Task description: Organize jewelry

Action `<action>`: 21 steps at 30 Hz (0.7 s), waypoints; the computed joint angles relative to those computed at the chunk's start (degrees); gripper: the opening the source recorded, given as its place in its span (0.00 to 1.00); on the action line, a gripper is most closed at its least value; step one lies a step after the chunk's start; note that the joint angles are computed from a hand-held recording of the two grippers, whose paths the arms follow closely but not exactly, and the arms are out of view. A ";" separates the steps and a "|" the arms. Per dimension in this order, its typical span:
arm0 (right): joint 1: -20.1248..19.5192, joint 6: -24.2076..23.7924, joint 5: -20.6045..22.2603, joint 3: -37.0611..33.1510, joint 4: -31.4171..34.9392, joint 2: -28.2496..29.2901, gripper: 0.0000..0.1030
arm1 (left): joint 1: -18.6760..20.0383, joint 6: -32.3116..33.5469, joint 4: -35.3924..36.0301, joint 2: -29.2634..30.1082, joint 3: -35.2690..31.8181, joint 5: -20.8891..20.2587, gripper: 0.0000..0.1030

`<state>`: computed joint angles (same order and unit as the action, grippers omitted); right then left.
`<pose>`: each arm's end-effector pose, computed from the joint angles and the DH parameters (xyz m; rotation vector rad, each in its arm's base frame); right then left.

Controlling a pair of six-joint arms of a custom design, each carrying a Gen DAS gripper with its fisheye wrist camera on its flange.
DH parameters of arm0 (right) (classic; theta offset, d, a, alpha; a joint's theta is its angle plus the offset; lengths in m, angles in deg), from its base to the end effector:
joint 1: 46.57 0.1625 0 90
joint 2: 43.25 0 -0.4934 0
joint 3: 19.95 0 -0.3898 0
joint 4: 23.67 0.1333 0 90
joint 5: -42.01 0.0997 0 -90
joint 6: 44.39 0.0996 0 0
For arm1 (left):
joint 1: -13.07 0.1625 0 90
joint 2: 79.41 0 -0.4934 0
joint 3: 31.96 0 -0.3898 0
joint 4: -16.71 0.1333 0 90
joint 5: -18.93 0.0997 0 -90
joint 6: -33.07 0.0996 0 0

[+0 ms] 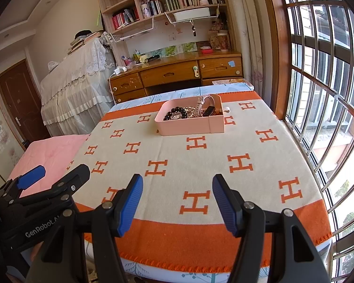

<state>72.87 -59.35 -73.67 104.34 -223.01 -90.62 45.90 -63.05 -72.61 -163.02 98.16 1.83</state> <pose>0.3511 -0.4387 0.1235 0.8385 -2.5193 0.8402 -0.1866 -0.3923 0.2770 -0.0536 1.9239 -1.1315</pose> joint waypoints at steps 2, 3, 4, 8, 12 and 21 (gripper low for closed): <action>0.00 0.01 -0.04 0.01 -0.01 0.01 0.60 | 0.00 -0.01 0.05 -0.02 0.00 0.00 0.99; 0.00 0.01 -0.04 0.01 -0.01 0.01 0.60 | 0.00 -0.01 0.05 -0.02 0.00 0.00 0.99; 0.00 0.00 -0.04 0.03 -0.03 0.02 0.60 | 0.01 0.13 -0.21 -0.02 0.08 0.02 0.99; -0.02 -0.05 -0.03 0.05 -0.14 0.05 0.60 | 0.03 0.13 -0.18 -0.01 0.05 0.02 0.99; -0.04 -0.10 -0.02 0.07 -0.20 0.06 0.60 | 0.04 0.37 -0.52 -0.02 0.12 -0.03 0.99; -0.08 -0.15 0.05 0.12 -0.34 0.09 0.60 | 0.07 0.81 -1.14 0.48 -0.06 -0.19 0.99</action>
